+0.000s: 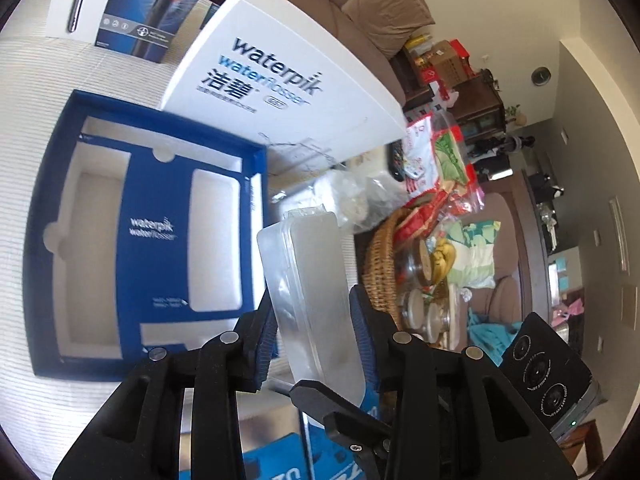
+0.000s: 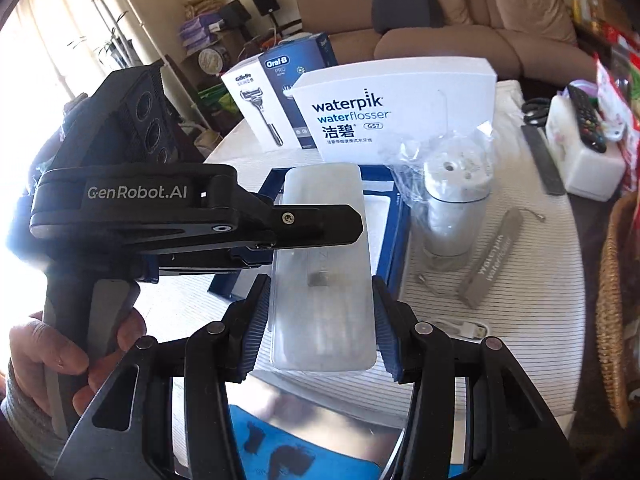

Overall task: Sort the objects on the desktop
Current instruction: 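Carry the case into the blue box's foam slot with the right tool while the left tool guides it, then open the right tool while the left tool presses the case into the slot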

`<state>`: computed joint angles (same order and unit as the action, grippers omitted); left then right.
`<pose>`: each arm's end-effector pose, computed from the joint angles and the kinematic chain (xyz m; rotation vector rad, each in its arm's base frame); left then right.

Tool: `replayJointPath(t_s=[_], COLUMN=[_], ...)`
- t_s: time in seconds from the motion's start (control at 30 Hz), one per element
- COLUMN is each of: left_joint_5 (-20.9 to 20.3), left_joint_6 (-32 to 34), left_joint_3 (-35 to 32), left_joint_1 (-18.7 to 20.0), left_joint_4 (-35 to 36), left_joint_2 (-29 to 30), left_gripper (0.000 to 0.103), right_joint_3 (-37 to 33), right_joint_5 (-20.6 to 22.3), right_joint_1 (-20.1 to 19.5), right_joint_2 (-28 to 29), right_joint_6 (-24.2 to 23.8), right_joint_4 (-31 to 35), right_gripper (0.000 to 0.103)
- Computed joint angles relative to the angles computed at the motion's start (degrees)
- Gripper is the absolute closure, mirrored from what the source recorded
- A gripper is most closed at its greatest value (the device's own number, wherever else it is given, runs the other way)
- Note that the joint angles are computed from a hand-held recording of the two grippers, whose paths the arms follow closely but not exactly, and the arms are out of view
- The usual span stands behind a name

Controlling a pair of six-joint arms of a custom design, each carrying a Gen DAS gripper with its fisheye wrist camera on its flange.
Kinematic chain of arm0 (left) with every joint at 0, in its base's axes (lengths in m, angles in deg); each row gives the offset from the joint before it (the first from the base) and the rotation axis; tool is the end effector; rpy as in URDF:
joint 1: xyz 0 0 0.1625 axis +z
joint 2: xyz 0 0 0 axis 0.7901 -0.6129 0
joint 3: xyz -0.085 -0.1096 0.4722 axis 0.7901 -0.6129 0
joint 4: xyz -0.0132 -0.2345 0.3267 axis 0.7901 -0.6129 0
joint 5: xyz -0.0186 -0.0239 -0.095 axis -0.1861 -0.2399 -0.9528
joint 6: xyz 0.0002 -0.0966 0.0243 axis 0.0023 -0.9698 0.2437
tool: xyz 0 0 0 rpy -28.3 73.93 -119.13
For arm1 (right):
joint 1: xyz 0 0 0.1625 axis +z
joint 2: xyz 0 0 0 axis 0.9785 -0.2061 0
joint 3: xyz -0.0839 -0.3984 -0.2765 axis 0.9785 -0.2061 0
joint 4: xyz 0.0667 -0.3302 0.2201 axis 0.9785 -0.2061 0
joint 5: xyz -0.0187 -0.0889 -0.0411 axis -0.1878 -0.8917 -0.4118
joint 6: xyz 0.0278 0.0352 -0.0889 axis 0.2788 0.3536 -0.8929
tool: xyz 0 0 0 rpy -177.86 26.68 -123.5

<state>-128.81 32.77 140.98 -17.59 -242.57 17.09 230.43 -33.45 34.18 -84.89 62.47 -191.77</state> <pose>-0.1831 -0.3188 0.1246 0.0113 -3.0730 0.5103 0.2059 -0.2486 0.1383 0.6170 -2.6829 0.5951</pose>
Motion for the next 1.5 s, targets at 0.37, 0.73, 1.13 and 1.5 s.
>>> replayJointPath(t_s=[0.37,0.73,1.13,1.5], left_joint_5=[0.0,-3.9,-4.5,-3.0], left_joint_6=[12.2,14.8,14.5,12.9], left_joint_3=[-5.2,-3.4,-3.3,-1.7], left_joint_1=[10.7,14.3,13.8,10.8], left_joint_4=[6.4,-0.2,-1.2,0.0], left_joint_2=[1.2,2.2,3.0,3.5], left_gripper=[0.063,0.062,0.062,0.062], right_joint_3=[-7.3,-11.5,-5.5,-6.6], right_joint_5=[-7.3,-18.3,-15.1,-15.8], right_joint_1=[-2.2,0.6,0.9,3.6], right_joint_2=[13.3,19.3,14.5,15.1], right_joint_6=[3.9,6.3,1.8,-0.5], right_joint_4=[-5.7,-4.5,-5.9,1.7], right_gripper=[0.057,0.056,0.054,0.079])
